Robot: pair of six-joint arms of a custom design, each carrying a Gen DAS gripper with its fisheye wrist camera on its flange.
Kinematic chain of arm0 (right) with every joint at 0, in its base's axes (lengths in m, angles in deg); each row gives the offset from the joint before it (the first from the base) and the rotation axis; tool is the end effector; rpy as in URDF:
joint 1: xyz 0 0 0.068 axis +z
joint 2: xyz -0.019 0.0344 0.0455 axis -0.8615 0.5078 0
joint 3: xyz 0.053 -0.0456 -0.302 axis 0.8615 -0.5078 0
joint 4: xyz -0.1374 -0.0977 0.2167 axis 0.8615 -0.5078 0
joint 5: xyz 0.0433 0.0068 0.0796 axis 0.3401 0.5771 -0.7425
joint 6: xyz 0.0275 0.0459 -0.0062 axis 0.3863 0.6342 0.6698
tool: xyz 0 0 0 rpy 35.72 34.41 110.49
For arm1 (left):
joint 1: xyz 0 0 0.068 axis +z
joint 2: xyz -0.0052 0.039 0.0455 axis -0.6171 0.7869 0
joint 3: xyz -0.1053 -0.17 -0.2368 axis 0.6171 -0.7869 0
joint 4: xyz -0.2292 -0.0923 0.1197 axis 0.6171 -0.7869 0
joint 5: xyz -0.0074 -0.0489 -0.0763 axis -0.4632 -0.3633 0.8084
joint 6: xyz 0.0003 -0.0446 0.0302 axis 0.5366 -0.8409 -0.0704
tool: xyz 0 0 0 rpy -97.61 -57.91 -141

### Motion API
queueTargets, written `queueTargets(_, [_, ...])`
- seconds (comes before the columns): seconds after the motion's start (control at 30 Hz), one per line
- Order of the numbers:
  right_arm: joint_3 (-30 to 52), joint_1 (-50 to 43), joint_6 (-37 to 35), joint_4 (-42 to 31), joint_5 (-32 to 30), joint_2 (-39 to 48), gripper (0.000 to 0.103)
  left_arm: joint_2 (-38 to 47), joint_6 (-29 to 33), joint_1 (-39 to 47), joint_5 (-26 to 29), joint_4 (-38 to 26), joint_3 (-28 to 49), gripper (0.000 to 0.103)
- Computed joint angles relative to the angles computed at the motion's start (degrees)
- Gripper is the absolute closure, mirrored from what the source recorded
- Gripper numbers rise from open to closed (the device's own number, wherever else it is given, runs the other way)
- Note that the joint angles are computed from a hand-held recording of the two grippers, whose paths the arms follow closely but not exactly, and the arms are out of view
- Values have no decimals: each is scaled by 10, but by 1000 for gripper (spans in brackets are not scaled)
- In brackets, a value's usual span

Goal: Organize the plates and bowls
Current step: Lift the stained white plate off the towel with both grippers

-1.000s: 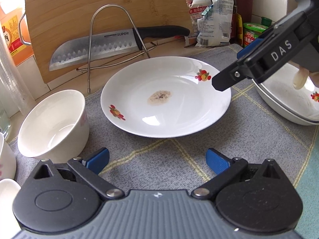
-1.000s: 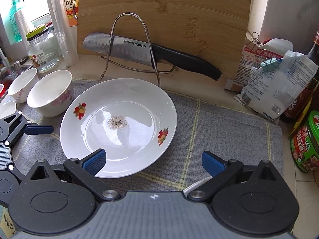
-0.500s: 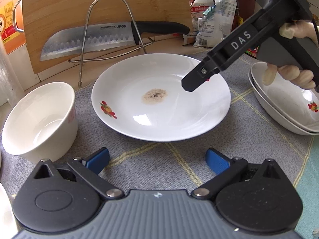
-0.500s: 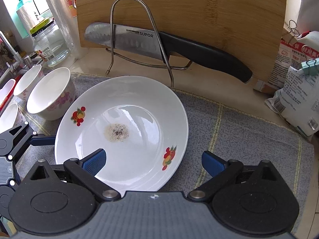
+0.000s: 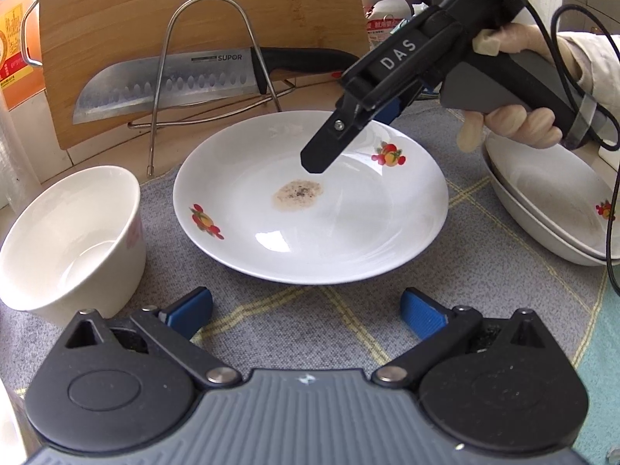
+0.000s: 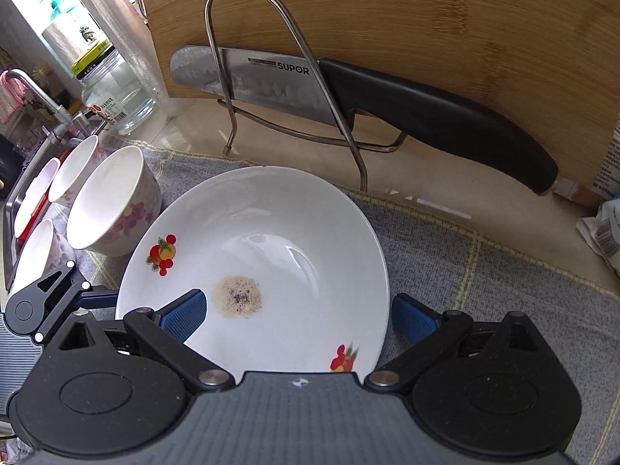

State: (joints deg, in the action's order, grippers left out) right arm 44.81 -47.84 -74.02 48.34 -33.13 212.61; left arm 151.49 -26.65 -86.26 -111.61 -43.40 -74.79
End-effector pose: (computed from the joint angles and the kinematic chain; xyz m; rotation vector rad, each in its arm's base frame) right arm 0.3998 0.1018 0.0805 -1.1427 2.4808 0.7221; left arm 0.1540 -0.1465 0.0722 0.1637 2.3516 -0.0294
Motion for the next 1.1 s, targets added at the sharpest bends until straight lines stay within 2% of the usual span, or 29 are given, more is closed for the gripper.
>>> queueTargets(0.53, [79, 5, -46, -65, -44, 48, 0, 18, 61, 13, 11, 64, -14, 0])
queueTargets(0.77, [101, -4, -33, -95, -55, 56, 11, 25, 69, 8, 2, 80, -17, 0])
queueTargets(0.93, [117, -10, -17, -109, -65, 64, 16, 38, 65, -11, -44, 79, -8, 0])
queueTargets(1.1, [126, -15, -8, -119, -66, 68, 22, 47, 73, -9, -52, 95, -7, 1])
